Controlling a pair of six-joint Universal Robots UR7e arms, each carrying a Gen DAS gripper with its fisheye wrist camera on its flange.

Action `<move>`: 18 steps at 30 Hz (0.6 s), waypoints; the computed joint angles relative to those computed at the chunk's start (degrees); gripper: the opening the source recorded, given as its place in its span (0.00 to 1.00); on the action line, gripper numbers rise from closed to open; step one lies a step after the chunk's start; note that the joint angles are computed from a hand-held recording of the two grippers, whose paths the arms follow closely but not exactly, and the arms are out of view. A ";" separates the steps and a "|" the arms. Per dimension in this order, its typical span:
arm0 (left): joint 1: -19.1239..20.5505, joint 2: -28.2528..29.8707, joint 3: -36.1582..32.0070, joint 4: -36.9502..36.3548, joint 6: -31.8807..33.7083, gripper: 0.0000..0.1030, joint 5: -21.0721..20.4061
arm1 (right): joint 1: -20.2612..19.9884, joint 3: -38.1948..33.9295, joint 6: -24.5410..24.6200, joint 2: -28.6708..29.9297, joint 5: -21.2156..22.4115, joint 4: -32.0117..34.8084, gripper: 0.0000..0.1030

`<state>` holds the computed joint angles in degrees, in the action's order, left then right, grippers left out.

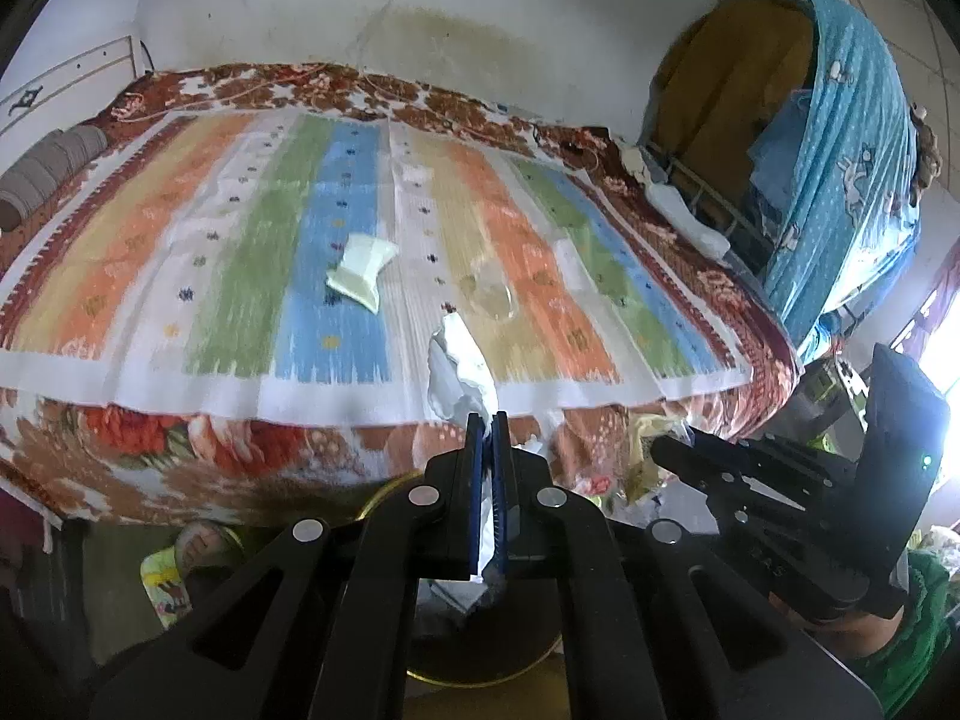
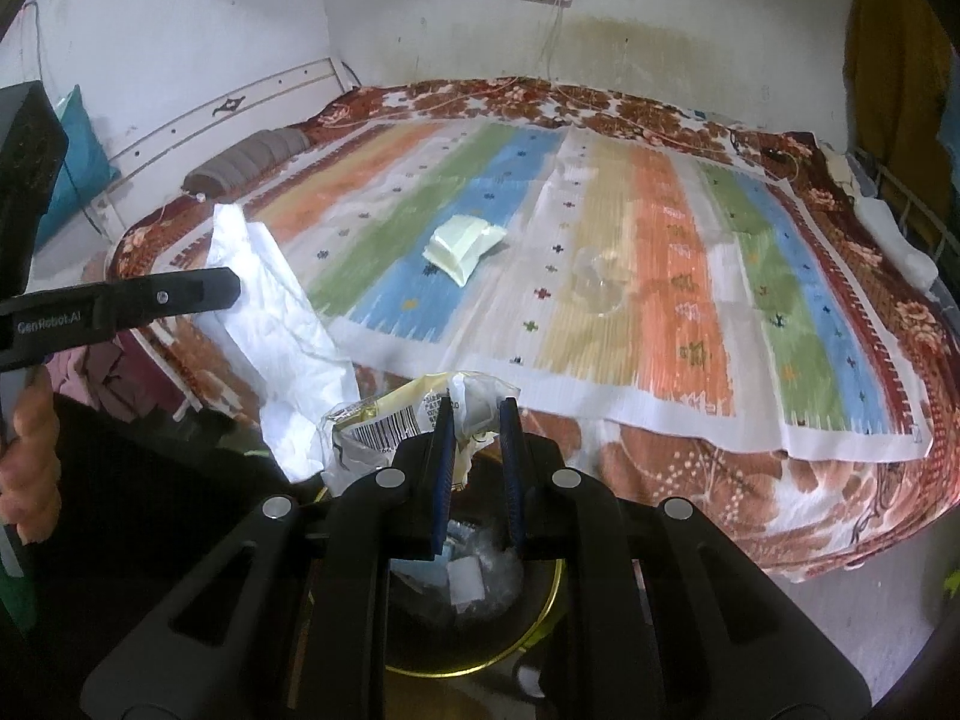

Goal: Collect trash
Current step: 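Carry the white paper and foil wrapper down over the bin with both grippers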

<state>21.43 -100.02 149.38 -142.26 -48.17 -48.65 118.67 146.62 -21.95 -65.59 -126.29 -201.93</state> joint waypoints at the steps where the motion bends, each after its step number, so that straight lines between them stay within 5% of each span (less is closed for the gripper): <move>1: -0.21 0.15 0.20 0.33 -0.43 0.02 -0.23 | 0.03 0.23 0.11 0.32 -0.34 -0.08 0.13; 18: 0.07 8.70 1.05 3.72 -6.51 0.02 -5.34 | -1.67 0.56 4.60 8.19 -8.23 3.67 0.13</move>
